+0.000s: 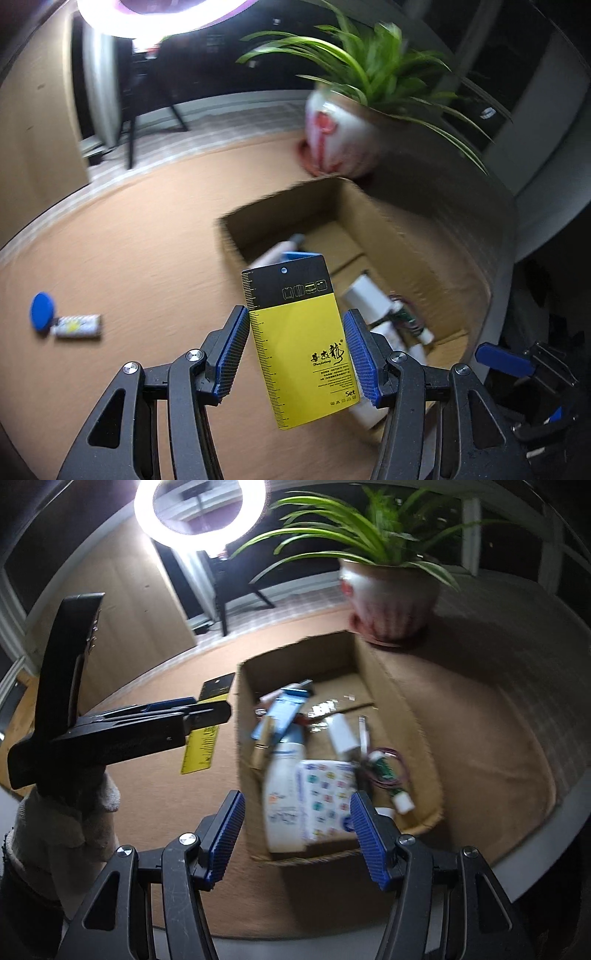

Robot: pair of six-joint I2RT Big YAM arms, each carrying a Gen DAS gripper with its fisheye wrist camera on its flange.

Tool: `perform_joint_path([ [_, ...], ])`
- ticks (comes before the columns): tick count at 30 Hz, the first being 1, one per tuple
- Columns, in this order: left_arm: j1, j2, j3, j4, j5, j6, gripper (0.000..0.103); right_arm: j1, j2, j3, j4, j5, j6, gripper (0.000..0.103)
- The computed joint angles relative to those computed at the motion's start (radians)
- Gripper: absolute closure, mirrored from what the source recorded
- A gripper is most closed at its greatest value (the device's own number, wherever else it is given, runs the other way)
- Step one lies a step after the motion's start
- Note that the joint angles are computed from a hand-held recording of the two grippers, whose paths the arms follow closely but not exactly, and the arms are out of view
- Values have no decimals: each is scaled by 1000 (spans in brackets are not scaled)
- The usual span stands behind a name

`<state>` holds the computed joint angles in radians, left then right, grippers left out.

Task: Organize objects
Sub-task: 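Carry the notebook into the box and open the left gripper, then withdraw both tools toward the blue lid and lighter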

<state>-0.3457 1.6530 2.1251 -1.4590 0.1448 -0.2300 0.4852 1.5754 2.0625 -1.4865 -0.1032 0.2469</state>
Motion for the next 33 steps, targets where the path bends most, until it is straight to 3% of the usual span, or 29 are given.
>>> perform_joint_path([
  [7, -54, 84, 91, -24, -3, -3, 46, -40, -24, -31, 1, 0, 0, 47],
  [14, -59, 119, 124, -29, 3, -5, 45, -49, -24, -35, 1, -7, -5, 47],
  [16, -53, 134, 144, -53, 28, -3, 31, -49, -23, -34, 2, -9, -8, 47],
  [17, -52, 133, 141, -52, 26, -4, 23, -48, -22, -33, 4, -13, -7, 47],
  [26, -2, 57, 55, -3, -5, -17, 23, -22, 8, -2, 4, -34, -10, 47],
  [33, 102, -16, -34, 1, -39, -18, 23, 32, 70, 76, -10, -52, -31, 47],
])
